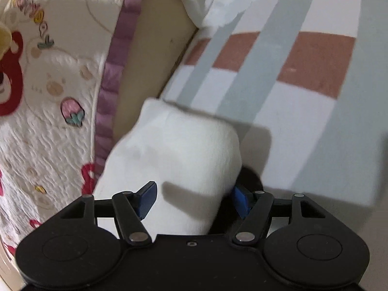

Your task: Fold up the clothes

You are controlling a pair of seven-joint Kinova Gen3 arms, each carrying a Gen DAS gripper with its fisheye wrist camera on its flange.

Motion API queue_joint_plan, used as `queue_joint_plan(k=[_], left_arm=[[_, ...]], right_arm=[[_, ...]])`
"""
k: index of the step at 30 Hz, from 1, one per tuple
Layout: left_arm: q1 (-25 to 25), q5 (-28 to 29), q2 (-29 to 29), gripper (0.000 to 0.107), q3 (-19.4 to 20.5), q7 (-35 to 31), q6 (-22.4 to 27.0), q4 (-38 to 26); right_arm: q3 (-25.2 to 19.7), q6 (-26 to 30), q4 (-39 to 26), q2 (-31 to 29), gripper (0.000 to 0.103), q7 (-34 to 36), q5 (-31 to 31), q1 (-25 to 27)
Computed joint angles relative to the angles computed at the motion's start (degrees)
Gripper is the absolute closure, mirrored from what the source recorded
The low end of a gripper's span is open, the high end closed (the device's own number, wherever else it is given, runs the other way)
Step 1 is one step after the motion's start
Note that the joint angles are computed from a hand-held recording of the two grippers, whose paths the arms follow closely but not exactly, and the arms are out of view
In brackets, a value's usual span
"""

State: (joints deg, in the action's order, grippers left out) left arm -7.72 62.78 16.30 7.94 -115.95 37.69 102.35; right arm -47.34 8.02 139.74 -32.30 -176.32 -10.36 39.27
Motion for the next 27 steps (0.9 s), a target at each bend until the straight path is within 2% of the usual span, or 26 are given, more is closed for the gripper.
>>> queue_joint_plan(k=[1,2,5,7,8,9,10,12,13,15,17,19,21,23,25,27], left_arm=[[1.0,-1.6,-0.4,0.050,-0.4,0.7,-1.5,0.1],[1.9,-3.6,-0.8,0.069,-0.6,1.7,-3.1,0.2],[-0.1,-6.6,-0.8,0.071,2.7,3.4,-5.7,0.4],[1.2,-10.2,-0.8,0.075,2.1,6.0,-6.0,-0.6],[3.5,-12.5,-1.2,0.080,0.4,6.1,-6.3,-1.1],[6.2,-14.8,-1.4,0.081,-1.7,5.8,-6.4,-1.8],[8.8,-17.2,-2.1,0.084,-3.5,4.6,-7.4,-1.9],[14.1,-21.8,-4.2,0.087,-6.4,1.3,-11.1,-1.2],[15.7,-23.2,-5.2,0.088,-7.4,1.0,-11.9,-1.1],[15.7,-23.2,-6.9,0.089,-7.7,1.0,-11.7,-0.9],[11.5,-21.4,-9.3,0.090,-4.2,-1.6,-10.7,0.1],[6.2,-19.5,-12.4,0.090,-0.1,-1.3,-6.8,0.6],[4.1,-21.3,-16.0,0.090,2.6,0.4,-4.5,1.5],[4.3,-26.0,-19.3,0.090,3.5,3.2,-3.2,3.2],[5.1,-29.5,-19.0,0.090,2.3,7.4,-0.2,4.2],[8.1,-29.3,-17.4,0.090,-2.6,11.0,3.3,3.4]], right_arm=[[-0.6,-1.3,0.5,0.2,0.032,0.0,-0.5,-0.1],[-1.7,-3.5,1.2,0.6,0.032,-0.6,-0.7,0.9],[-6.9,-10.0,2.5,2.4,0.032,0.8,-2.2,6.7],[-10.3,-12.6,1.6,5.4,0.033,5.3,-1.2,11.5],[-12.2,-14.1,1.6,6.8,0.040,6.6,-2.1,13.6],[-14.8,-15.8,1.6,8.0,0.071,7.9,-4.0,16.3],[-16.8,-17.1,1.6,9.4,0.078,8.4,-4.9,18.3],[-17.4,-17.2,1.4,9.1,0.081,8.6,-6.4,19.5],[-16.2,-15.8,0.9,7.8,0.082,10.1,-5.7,18.5],[-11.2,-11.2,-0.6,3.1,0.085,14.8,-1.9,15.0],[-5.9,-6.6,-1.6,-1.1,0.086,17.4,0.0,10.5],[-0.6,-1.9,-1.5,-5.7,0.086,17.4,-1.6,5.7],[3.9,2.8,-1.1,-9.1,0.086,19.2,-1.1,1.4],[8.0,7.4,-0.6,-11.6,0.086,19.9,1.1,-3.5],[11.9,12.1,0.0,-13.4,0.085,19.9,1.7,-8.8],[12.8,16.4,-0.1,-15.0,0.085,18.6,1.8,-11.6]])
